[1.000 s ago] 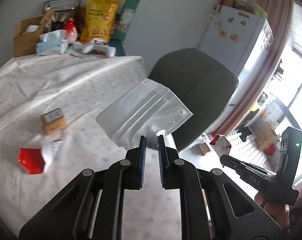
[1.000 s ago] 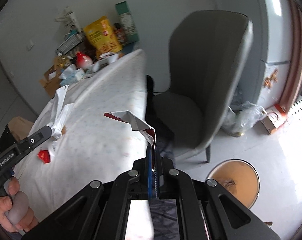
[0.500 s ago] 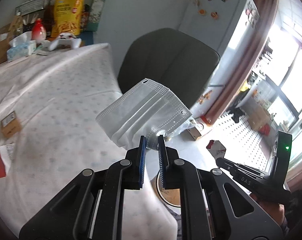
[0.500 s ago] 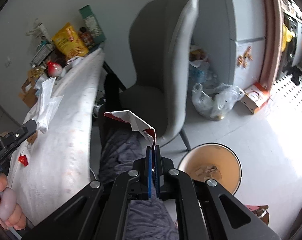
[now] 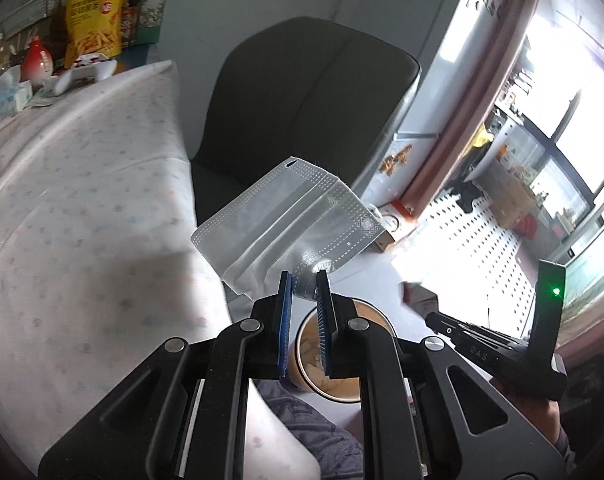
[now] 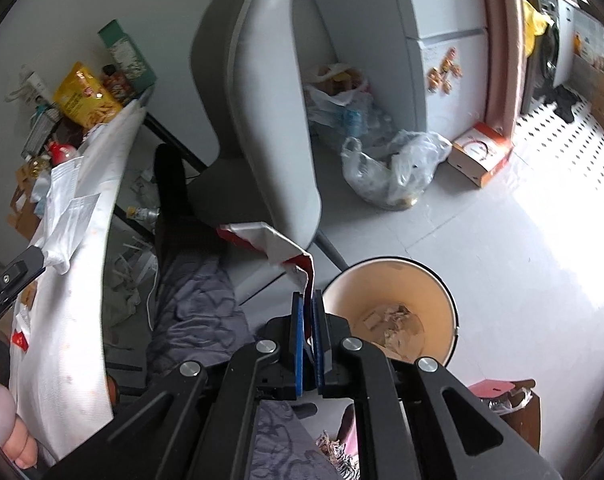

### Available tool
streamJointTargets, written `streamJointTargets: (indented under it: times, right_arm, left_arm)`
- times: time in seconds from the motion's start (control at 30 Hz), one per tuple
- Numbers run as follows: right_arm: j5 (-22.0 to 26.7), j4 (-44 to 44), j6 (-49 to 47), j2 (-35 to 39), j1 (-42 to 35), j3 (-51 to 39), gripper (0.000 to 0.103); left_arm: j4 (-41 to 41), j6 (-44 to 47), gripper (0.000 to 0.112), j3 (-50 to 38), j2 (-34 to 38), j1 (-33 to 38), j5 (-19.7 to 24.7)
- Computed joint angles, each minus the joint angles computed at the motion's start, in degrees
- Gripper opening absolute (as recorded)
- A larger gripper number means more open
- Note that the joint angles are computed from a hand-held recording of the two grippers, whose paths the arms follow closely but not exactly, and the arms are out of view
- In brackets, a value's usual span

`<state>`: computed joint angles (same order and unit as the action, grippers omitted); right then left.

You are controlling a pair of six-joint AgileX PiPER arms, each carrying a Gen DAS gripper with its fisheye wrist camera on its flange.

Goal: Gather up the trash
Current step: 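Carry both items over the bucket and open the right tool, then open the left tool over the bucket to drop the mask packet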

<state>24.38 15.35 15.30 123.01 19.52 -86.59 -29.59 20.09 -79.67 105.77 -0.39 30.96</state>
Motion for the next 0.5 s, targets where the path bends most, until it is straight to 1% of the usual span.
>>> streamJointTargets:
  times: [0.03,0.07,0.1,0.13,0.2,0.3,0.37,0.5]
  right_arm:
    - [-0.4,-0.6,0.7,-0.1,0.0,0.4,0.022]
    - [-1.8,-3.6,3.7,-0.7,0.1,1.7,0.048]
    - [-3.2,-7.3,7.2,-1.5,0.4,3.1,0.057]
    - [-3.7,-8.9,8.5,-1.8,0.3,3.7,0.060]
    - [-3.6,-6.5,6.3,-2.0,-0.6,4.1,0.059]
    - [-4.9,-6.0,6.3,-3.1,-2.0,5.9,0.060]
    - [-6.4,-5.0,5.7,-4.6,-2.9,8.0,0.065]
    - [-8.6,-4.6,5.1,-7.7,-5.2,11.4,0.071]
  left_arm:
    - [0.2,-0.2,0.013,-0.5,0.4,-0.3,0.4]
    - [0.3,-0.3,0.012,-1.0,0.9,-0.6,0.9]
    - [0.5,-0.4,0.013,-1.6,1.4,-0.9,1.3]
    - [0.8,-0.6,0.013,-2.1,2.0,-1.1,1.6]
    - [1.4,-1.2,0.013,-3.2,2.9,-1.9,2.3]
    - [2.4,-2.3,0.013,-5.3,4.7,-3.2,3.4]
    - [2.6,-2.5,0.013,-6.9,6.0,-4.1,4.3]
    - [2.4,-2.7,0.013,-11.0,9.5,-6.4,6.3]
